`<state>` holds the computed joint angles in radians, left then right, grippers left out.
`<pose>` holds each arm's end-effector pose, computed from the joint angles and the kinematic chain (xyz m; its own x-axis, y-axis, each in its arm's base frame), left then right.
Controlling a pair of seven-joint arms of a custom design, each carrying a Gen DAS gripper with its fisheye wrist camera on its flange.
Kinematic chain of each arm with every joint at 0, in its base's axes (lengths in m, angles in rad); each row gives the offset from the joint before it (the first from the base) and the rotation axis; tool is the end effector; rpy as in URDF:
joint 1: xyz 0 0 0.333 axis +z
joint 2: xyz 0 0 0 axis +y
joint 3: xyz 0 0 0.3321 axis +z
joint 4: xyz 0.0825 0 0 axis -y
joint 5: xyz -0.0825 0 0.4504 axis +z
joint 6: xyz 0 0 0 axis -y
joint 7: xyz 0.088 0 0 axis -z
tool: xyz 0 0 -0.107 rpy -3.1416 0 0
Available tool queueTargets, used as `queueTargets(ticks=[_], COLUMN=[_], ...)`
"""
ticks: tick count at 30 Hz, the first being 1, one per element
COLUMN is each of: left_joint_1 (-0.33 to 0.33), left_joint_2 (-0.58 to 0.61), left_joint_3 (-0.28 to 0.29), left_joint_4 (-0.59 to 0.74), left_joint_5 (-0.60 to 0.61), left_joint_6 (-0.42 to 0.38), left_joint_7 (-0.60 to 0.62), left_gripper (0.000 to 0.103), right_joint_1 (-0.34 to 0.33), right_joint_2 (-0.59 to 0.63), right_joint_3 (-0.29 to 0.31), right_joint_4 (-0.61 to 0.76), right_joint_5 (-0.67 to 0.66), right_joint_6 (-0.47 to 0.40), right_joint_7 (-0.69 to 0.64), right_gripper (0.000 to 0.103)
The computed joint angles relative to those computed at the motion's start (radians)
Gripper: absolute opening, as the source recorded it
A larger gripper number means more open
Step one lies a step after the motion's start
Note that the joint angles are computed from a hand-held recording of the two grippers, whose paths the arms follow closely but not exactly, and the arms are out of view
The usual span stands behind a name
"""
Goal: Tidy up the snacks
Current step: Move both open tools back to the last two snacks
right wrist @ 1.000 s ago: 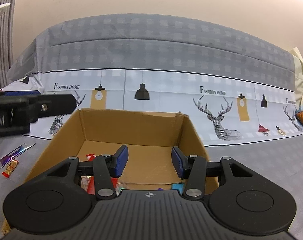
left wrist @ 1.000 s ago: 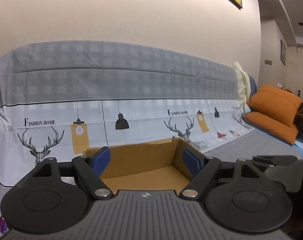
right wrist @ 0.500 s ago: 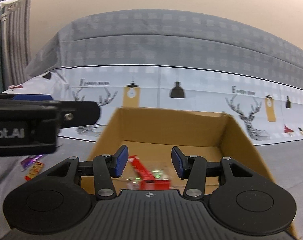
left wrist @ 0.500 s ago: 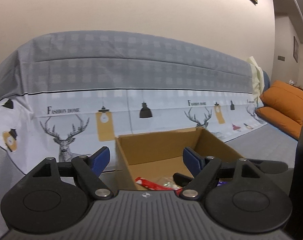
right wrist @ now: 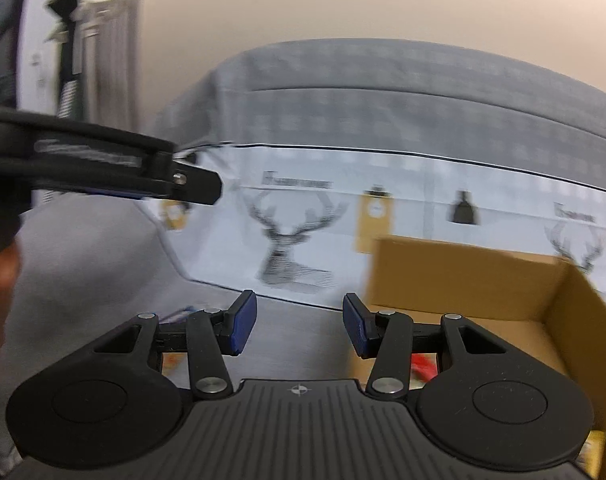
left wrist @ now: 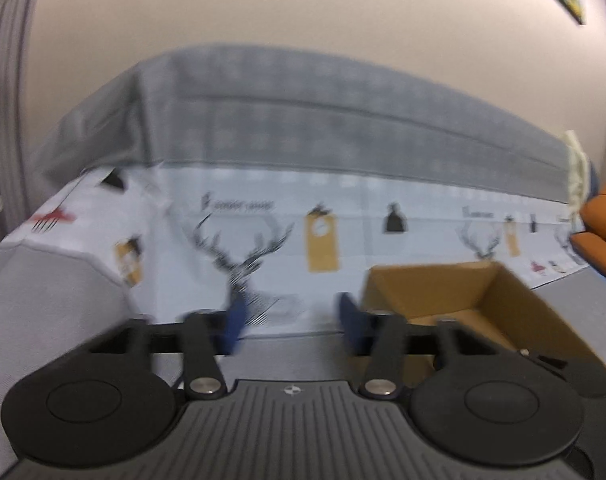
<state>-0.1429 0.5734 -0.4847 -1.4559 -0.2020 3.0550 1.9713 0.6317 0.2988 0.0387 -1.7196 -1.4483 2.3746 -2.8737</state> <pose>0.7246 -0.3845 0.4953 -0.6171 -0.7821 0.0864 -0.4024 0.2193 -0.8888 0.5899 0.4507 0.4446 -0.1844 -0.9823 -0.0313 -0.3839 0.1013 -0.9178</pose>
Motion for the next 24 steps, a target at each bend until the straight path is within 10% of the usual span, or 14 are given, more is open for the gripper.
queueTargets(ticks=[2, 14, 24], left_joint_1=[-0.059, -0.123, -0.16], left_joint_2=[0.001, 0.096, 0.212], left_joint_3=[0.105, 0.303, 0.331], left_joint_4=[0.026, 0.172, 0.344], left_joint_5=[0.025, 0.143, 0.27], left_joint_6=[-0.029, -0.168, -0.301], left_joint_7=[-0.077, -0.421, -0.455], left_gripper=[0.01, 0.01, 0.012], right_joint_1=[-0.003, 0.025, -0.024], right_joint_2=[0.04, 0.367, 0.668], right_joint_3=[0.0, -0.047, -0.001], right_joint_4=[0.046, 0.411, 0.792], right_joint_5=[-0.005, 0.238, 0.629], right_joint_6=[0.046, 0.23, 0.161], right_joint_7=[-0.025, -0.3, -0.606], right_gripper=[0.036, 0.022, 0.055])
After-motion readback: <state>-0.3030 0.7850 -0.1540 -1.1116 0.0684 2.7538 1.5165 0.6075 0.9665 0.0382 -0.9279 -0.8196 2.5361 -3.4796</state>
